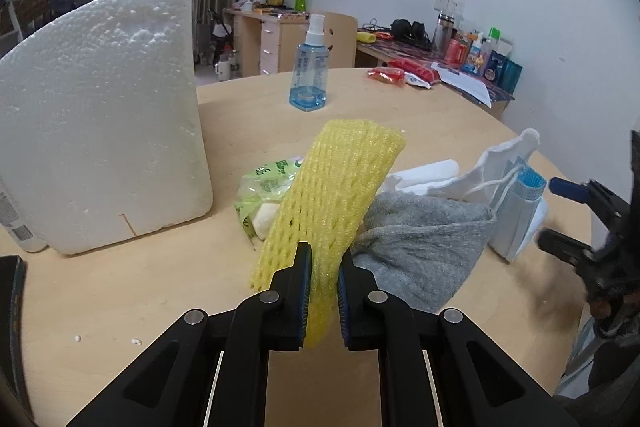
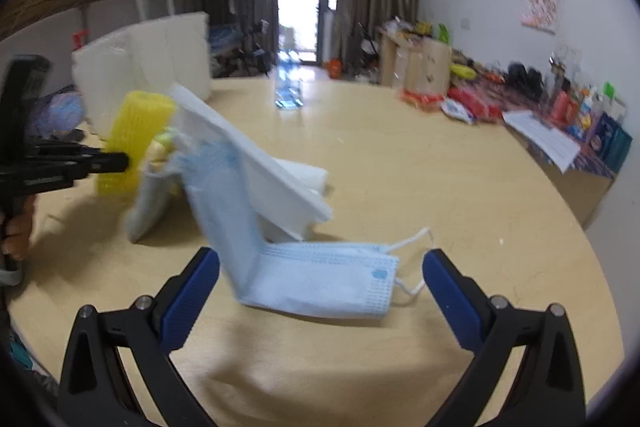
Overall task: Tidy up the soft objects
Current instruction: 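Close the right tool on the blue face mask while the left tool lifts the yellow mesh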
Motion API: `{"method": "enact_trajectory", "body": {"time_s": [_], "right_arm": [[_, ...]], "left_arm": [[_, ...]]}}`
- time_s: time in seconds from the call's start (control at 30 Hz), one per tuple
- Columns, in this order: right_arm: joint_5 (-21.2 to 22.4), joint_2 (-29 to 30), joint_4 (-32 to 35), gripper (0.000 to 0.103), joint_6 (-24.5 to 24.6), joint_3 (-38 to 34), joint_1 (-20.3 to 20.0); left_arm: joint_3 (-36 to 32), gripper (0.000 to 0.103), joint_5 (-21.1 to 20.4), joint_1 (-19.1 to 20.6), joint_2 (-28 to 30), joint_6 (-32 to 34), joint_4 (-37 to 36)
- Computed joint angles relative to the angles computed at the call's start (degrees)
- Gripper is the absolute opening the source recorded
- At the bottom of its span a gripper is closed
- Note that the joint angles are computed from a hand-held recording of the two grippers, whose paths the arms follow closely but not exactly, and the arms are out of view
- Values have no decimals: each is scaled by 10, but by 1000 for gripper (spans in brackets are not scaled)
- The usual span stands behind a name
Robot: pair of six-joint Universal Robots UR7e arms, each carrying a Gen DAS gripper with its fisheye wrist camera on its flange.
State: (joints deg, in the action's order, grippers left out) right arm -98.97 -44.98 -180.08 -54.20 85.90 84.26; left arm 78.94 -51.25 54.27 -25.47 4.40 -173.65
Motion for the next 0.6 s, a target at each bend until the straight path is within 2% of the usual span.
{"method": "enact_trajectory", "body": {"time_s": [0.13,0.17,0.2,0.37,0.57,0.6], "right_arm": [[47,-28,4,102,-25,43,1],[46,-26,6,98,-35,44,4],[37,-21,2,88,-43,43,8],[-6,7,52,57,-49,12,20],[-45,26,60,35,-40,-11,26],[-49,26,60,23,-38,-11,26]], "left_arm": [[6,13,-2,-1,-3,0,-9],[8,13,-4,-1,-4,2,-13],[13,13,-8,-1,-6,5,-20],[24,13,-21,-2,-10,19,-56],[26,13,-25,-5,-9,33,-74],[27,13,-26,-6,-9,38,-79]]}}
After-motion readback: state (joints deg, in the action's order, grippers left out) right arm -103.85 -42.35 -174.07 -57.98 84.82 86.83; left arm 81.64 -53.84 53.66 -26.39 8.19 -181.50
